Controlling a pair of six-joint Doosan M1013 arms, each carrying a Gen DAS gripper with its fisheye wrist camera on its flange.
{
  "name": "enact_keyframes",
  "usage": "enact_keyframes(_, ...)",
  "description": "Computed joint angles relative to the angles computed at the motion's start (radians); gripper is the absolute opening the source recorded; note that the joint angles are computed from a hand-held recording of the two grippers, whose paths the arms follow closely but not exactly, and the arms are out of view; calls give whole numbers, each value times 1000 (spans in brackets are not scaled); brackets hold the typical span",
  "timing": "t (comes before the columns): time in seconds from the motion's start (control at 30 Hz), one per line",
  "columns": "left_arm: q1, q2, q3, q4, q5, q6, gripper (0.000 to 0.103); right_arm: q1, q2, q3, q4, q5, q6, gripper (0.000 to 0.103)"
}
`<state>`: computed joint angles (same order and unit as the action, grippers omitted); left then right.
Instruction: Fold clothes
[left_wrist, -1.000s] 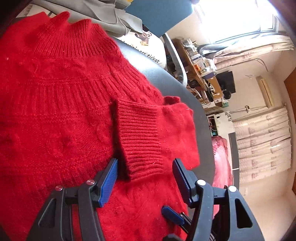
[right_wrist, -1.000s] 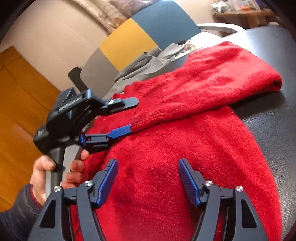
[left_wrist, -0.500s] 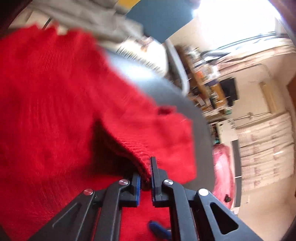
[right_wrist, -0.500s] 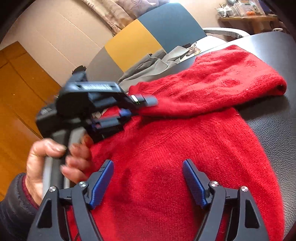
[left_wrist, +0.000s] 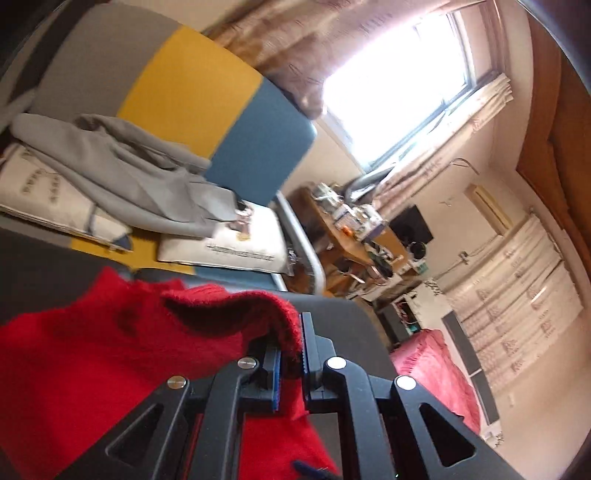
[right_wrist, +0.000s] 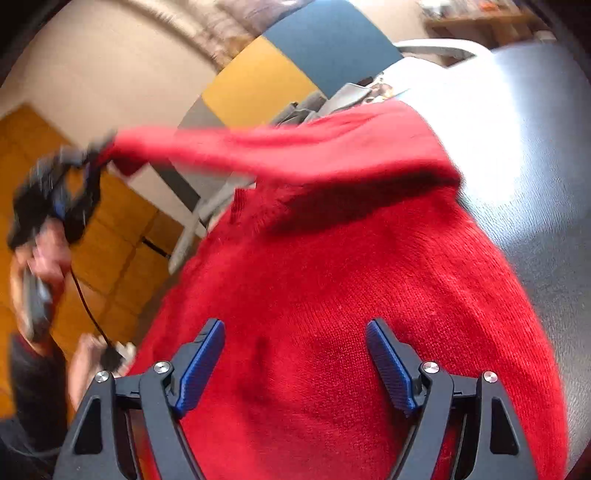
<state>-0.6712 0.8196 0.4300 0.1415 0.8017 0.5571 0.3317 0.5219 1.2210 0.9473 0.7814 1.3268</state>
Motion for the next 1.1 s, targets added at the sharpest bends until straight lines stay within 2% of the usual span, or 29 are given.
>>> enact_keyframes(0.13,4,-113,226,31,-59,-44,7,-26,-2,28,186,-11,-8,84)
enact_keyframes(0.3,5,-195,425,58,-131,-135,7,-46,8,47,401,-38,-10,94)
enact_keyframes(0.4,4,-232,520,76,-170,-192,7,-48,13,44,433,-62,17,95)
enact_keyframes(0.5,2,-276,621,102,-226,-259,7,-46,16,32,401,-97,56,95)
enact_keyframes(0.63,-1,-317,722,133,-259,-357,7,-46,20,10,383,-141,76,95)
enact_keyframes(0.7,-2,-321,747,106,-247,-359,7,-44,29,-18,303,-159,130,95)
enact_keyframes(0.8,-4,-317,763,55,-235,-336,7,-36,47,-87,49,-157,268,95)
enact_keyframes(0.97,-19,-309,758,92,-175,-331,7,-12,122,-271,-391,-16,457,94)
enact_keyframes(1.0,-23,-306,751,102,-156,-319,8,-4,141,-313,-469,19,476,89)
enact_keyframes(1.07,-29,-299,737,108,-130,-280,8,13,181,-399,-597,88,492,75)
enact_keyframes(1.1,-30,-297,733,102,-125,-257,8,18,208,-451,-641,131,495,63)
